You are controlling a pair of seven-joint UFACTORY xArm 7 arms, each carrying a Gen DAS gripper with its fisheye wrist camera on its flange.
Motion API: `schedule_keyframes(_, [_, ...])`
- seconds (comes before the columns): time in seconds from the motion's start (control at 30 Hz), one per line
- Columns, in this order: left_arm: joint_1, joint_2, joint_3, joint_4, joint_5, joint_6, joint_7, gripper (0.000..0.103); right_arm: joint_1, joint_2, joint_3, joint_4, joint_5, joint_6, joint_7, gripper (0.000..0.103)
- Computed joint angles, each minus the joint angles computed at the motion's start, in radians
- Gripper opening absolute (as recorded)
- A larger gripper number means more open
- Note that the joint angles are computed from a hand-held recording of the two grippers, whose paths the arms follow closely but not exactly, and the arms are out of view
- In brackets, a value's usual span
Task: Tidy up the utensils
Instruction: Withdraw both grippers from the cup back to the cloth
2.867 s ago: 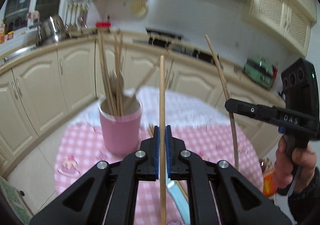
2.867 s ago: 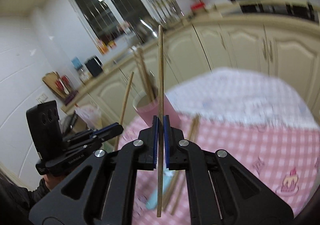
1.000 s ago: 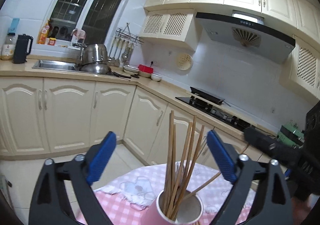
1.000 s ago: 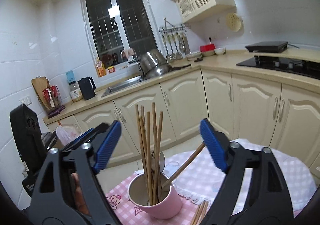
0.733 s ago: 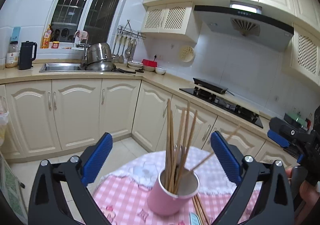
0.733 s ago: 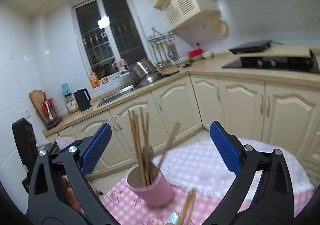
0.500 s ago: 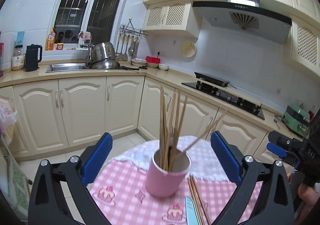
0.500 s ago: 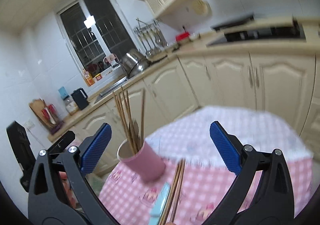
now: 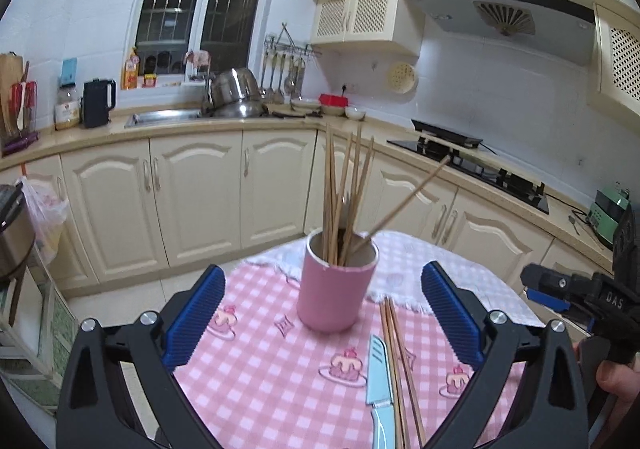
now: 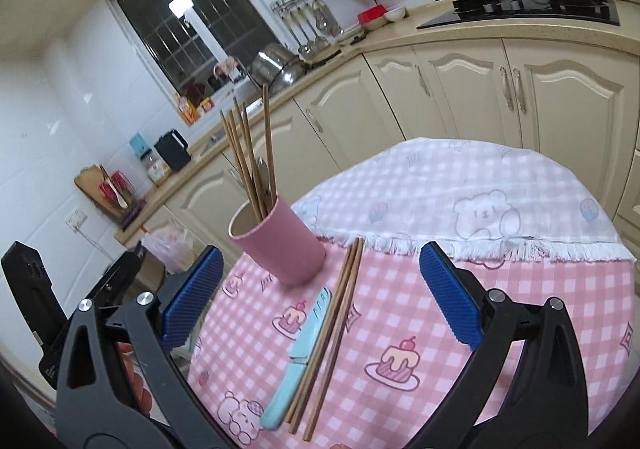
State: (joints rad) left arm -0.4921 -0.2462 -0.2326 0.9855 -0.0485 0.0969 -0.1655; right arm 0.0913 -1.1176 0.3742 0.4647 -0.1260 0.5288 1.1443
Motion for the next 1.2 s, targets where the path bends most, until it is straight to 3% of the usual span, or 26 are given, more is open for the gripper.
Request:
schedule_keyframes(0.2, [-0.164,0.023,0.143,0.011,-0.224,0.068,0.262,0.097,-0.018,0.042,0.059,0.08,-0.009,0.162,0.043,0.097])
schedule_keyframes(0.3, [-0.185,0.05,0.161,0.034,-0.314,0.118,0.392,0.097,-0.012,0.111,0.075,0.14,-0.016,0.28,0.05,0.097])
schedule_keyframes(0.43, [-0.159,0.102,0.151,0.093,-0.363,0.27,0.495,0.097,0.021,0.218,0.069,0.189,-0.007,0.38,0.074,0.097])
schedule_keyframes(0.63, [-0.075,0.173,0.07,0.14,-0.307,0.373,0.458,0.097,0.086,0.351,0.017,0.222,-0.018,0.448,0.049,0.097])
schedule_keyframes(0.77, [-0.037,0.22,0.016,0.172,-0.246,0.423,0.417,0.097,0.136,0.4,-0.025,0.21,-0.012,0.443,0.009,0.097])
schedule_keyframes(1.2, [-0.047,0.343,-0.033,0.27,-0.06,0.539,0.286,0.097,0.168,0.3,-0.08,0.123,0.037,0.425,-0.029,0.097])
